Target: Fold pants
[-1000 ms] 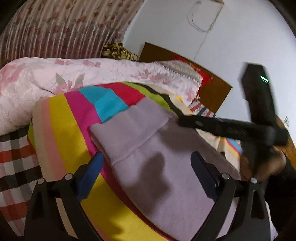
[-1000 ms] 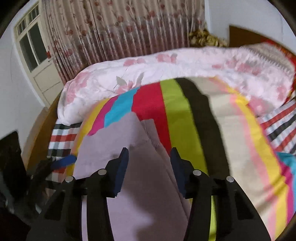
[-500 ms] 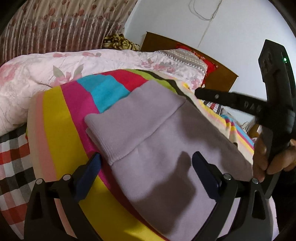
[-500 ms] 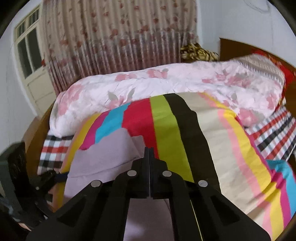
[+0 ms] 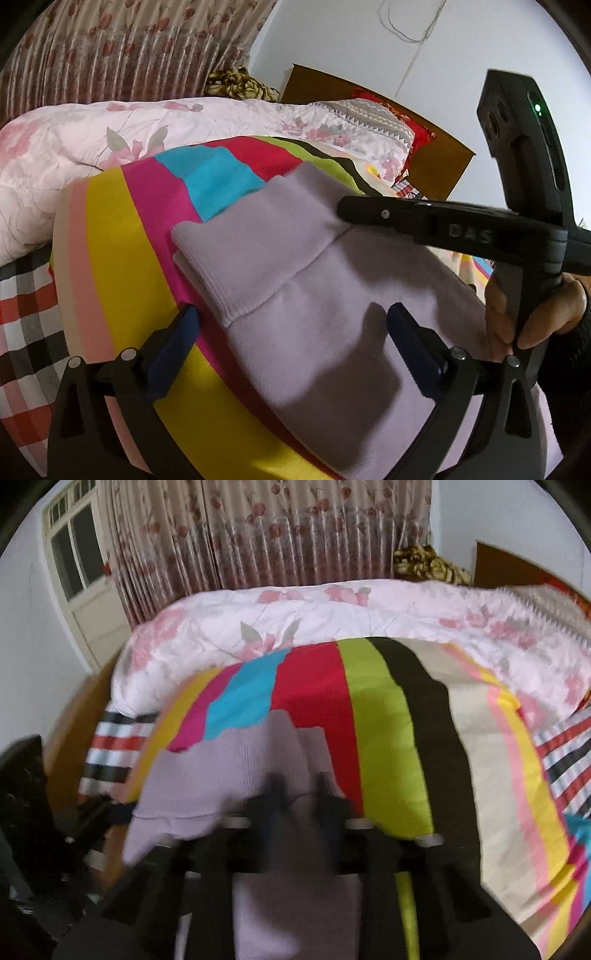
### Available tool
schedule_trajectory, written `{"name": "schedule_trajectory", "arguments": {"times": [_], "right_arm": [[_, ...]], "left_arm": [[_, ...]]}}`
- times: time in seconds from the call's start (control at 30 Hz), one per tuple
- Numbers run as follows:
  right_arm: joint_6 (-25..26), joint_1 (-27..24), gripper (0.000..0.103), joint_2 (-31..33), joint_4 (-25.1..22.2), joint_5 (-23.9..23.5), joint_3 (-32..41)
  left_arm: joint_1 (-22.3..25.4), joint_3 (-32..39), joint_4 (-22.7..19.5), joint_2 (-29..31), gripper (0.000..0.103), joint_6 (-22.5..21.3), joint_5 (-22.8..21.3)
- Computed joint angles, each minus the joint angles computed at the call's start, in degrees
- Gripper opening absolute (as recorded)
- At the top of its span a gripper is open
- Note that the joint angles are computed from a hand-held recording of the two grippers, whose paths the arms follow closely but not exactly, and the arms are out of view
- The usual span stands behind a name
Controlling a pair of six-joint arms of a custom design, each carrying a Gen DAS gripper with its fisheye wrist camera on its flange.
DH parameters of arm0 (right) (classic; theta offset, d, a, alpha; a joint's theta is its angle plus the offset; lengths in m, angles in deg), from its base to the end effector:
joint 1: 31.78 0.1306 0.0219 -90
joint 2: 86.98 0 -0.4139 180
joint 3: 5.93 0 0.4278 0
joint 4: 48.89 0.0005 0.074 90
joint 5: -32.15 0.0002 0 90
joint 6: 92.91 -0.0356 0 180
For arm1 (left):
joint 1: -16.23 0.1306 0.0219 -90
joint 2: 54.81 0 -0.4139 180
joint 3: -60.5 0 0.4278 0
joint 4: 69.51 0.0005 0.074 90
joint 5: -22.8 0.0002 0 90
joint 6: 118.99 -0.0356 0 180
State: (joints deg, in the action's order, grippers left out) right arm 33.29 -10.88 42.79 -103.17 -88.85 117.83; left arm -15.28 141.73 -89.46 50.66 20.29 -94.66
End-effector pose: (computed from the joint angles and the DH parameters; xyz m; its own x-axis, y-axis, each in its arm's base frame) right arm 0.7071 0.2891 0.3131 -0.3333 -0.6692 -0.6641 -0.9184 0.3897 0.0683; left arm 0.5181 -0.2990 0.2801 -0.5255 -0.4667 -0.7114 -0.3317 0.8824 -0.3338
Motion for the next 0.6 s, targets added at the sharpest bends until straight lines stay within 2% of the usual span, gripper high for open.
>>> {"name": "schedule_trajectory", "arguments": {"times": [0.13, 0.2, 0.3, 0.37, 0.4, 0.43, 0.47, 0.5, 0.53, 0.6], "right_arm": [[-4.61, -0.62, 0.013, -3.76, 7.98, -0.29, -5.36], [-5.90, -0.63, 0.013, -3.47, 8.60, 1.11, -5.03], [-5.74, -0.34, 0.014, -1.41, 6.18, 1.89, -3.14], [-6.09, -0.29, 0.023, -1.05, 5.93, 0.46, -3.05], [-6.23, -0.40, 0.035, -0.62, 4.73, -0.81, -2.29], [-5.95, -0.62, 0.062, 0.13, 2.32, -3.35, -0.90], [-6.11, -0.65, 0.074, -0.36, 2.78, -3.01, -1.38], [-6.66, -0.70, 0.077, -1.73, 5.26, -2.66, -3.36], [-6.94, -0.91, 0.077, -2.68, 6.66, -3.22, -4.61], [-9.07, -1.87, 0.076, -5.40, 10.26, -5.05, -7.99]], "left_arm": [[0.10, -0.44, 0.86, -0.20, 0.101, 0.02, 0.20], [0.05, -0.31, 0.67, -0.07, 0.101, 0.08, 0.03], [0.06, 0.25, -0.17, 0.25, 0.101, -0.13, -0.15], [0.10, 0.25, -0.21, 0.25, 0.101, -0.22, -0.08], [0.07, 0.20, -0.35, 0.15, 0.101, -0.04, -0.31], [0.01, 0.17, -0.65, 0.01, 0.101, 0.28, -0.79], [-0.29, -0.26, -0.90, -0.59, 0.100, 1.64, -2.73], [-0.45, -0.77, -0.72, -1.17, 0.100, 2.79, -4.19], [-0.71, -2.48, 1.14, -2.81, 0.100, 5.02, -6.47], [-0.66, -5.11, 5.07, -5.44, 0.100, 6.95, -7.77]]}}
